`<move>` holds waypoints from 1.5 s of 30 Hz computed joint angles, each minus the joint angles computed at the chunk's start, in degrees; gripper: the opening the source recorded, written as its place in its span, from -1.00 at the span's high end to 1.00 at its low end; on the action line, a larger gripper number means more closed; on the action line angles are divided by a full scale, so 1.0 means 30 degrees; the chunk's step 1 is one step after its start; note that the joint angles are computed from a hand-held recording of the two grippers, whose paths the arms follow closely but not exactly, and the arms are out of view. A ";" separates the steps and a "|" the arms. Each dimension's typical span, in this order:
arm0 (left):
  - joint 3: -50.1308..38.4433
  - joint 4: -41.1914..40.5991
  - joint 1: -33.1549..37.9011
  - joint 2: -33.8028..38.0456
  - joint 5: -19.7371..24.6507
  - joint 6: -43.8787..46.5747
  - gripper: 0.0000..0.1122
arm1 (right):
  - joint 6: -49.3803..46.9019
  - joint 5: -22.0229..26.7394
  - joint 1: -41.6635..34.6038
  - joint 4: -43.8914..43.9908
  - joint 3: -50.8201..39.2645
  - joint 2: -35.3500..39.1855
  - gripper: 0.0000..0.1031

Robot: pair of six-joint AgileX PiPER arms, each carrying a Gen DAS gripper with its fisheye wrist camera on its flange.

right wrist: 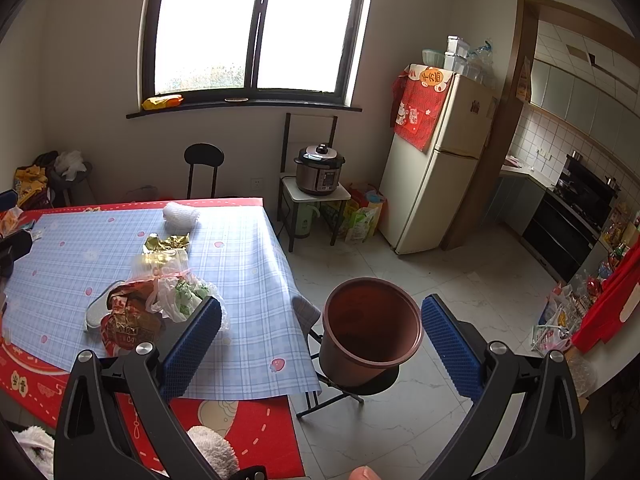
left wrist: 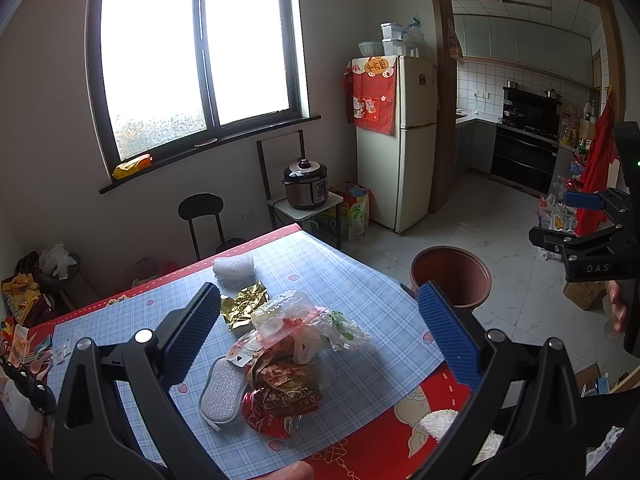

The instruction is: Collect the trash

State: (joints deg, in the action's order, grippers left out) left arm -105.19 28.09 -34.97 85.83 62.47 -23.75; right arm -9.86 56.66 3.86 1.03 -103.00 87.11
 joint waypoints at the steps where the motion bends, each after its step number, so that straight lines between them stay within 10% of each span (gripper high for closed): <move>1: 0.0024 0.0023 -0.0011 0.0002 -0.0010 -0.0016 -0.74 | -0.0022 0.0014 -0.0011 0.0026 -0.0004 -0.0005 -0.92; 27: -0.0723 -0.0159 0.0029 0.0429 0.0428 -0.0857 -0.74 | -0.1523 -0.0187 -0.0750 0.1779 0.0026 0.0670 -0.92; 45: 0.5144 0.3467 -0.0352 -0.2002 0.0587 -1.0109 -0.74 | -0.8062 0.1231 -0.3068 0.9761 -0.1250 0.4774 -0.92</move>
State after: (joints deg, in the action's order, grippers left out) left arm -89.76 38.49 -36.03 79.82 64.23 -54.07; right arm -34.05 60.36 -5.35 30.31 -106.75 101.43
